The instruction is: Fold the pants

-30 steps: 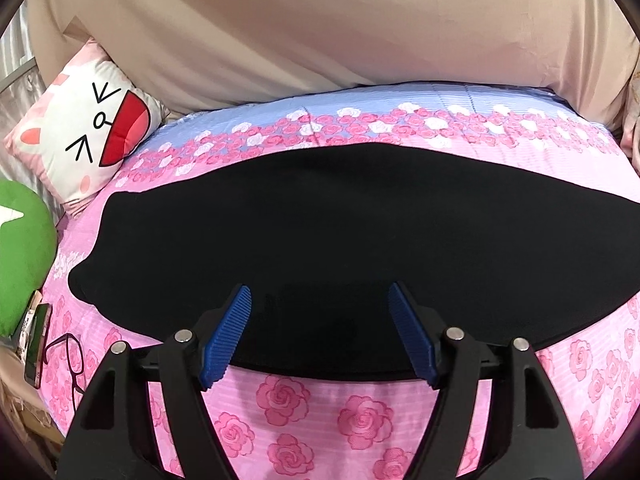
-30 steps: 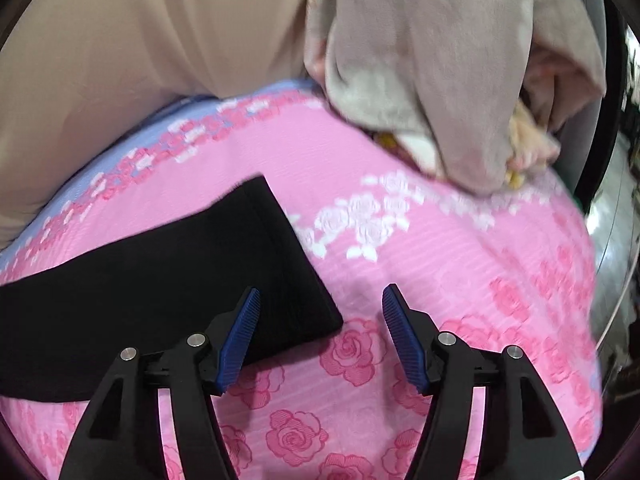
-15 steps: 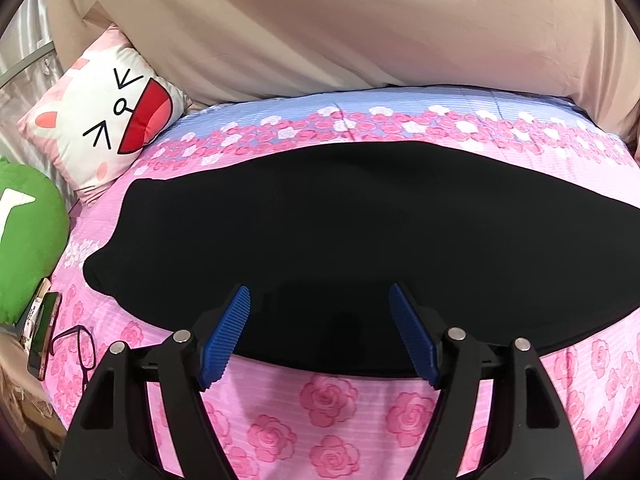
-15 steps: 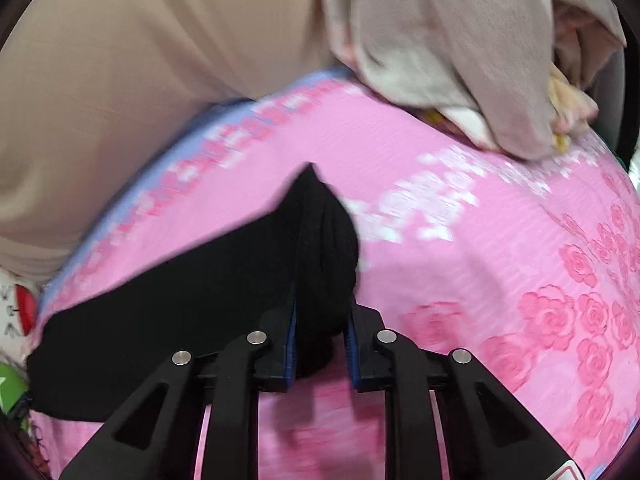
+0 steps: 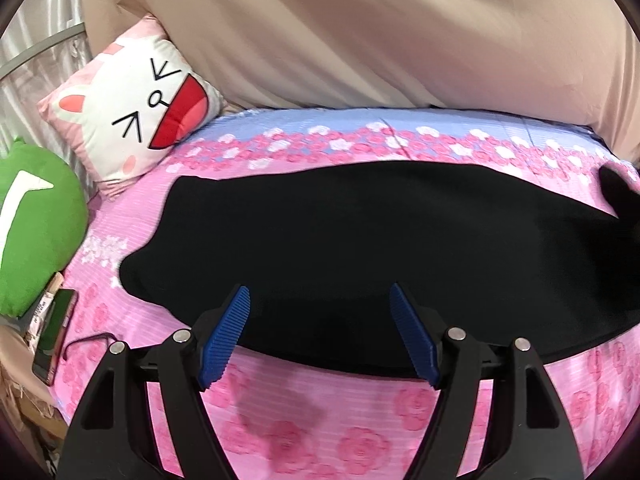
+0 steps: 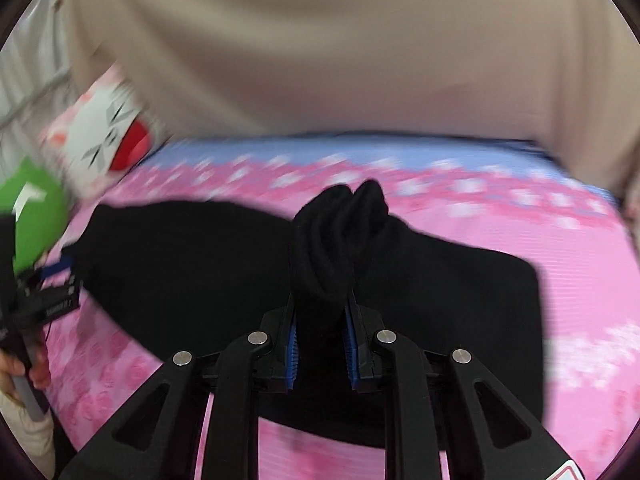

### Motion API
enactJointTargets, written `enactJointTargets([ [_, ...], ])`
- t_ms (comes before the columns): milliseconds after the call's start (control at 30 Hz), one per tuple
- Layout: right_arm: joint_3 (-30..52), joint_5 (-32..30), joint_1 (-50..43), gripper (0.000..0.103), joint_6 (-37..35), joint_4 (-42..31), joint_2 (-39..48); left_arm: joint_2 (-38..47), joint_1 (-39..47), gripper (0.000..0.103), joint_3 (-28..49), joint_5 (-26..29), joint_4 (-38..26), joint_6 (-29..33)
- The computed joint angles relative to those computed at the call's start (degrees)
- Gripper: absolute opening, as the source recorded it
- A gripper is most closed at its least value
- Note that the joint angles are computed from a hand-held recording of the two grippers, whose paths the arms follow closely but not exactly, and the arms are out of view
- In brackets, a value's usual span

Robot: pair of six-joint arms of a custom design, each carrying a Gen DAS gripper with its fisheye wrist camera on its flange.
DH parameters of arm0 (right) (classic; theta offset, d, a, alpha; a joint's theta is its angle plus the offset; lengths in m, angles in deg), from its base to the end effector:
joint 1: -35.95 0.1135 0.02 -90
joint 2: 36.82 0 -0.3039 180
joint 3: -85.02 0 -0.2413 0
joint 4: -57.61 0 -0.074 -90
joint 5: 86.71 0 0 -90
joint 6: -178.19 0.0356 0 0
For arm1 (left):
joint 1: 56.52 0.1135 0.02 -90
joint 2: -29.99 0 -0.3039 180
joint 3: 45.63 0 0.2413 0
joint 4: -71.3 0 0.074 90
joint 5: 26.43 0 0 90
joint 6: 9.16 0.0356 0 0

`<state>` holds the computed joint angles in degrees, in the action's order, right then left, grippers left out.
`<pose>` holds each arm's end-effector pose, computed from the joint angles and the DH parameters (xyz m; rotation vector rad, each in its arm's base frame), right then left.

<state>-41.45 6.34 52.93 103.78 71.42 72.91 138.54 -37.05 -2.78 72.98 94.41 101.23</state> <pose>0.3236 0.0968 0.1252 -0.0009 2.3202 0.2277 0.2813 0.0933 0.1078 0.1018 2.3053 0.1667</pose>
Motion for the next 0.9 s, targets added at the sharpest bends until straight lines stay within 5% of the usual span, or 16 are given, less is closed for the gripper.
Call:
enactJointTargets([
  [100, 9.1, 1.0, 5.8, 0.019, 0.5, -4.4, 9.1, 0.2, 3.1, 0.07, 1.4, 2.2, -1.0, 1.3],
  [200, 13.2, 8.5, 10.6, 0.02, -0.1, -6.7, 14.2, 0.7, 5.3, 0.07, 2.6, 3.5, -1.6, 2.3],
  [567, 10.8, 8.5, 9.0, 0.021, 2.9, -5.7, 8.4, 2.8, 8.0, 0.07, 4.1, 6.0, -3.1, 2.2],
  [733, 16.9, 3.8, 7.9, 0.039, 2.3, -11.5, 13.6, 2.7, 7.4, 0.074, 4.2, 6.0, -3.8, 2.3],
  [900, 2.0, 4.1, 7.1, 0.061, 5.5, -1.1, 2.7, 2.6, 9.3, 0.082, 4.5, 5.8, -3.5, 3.1],
])
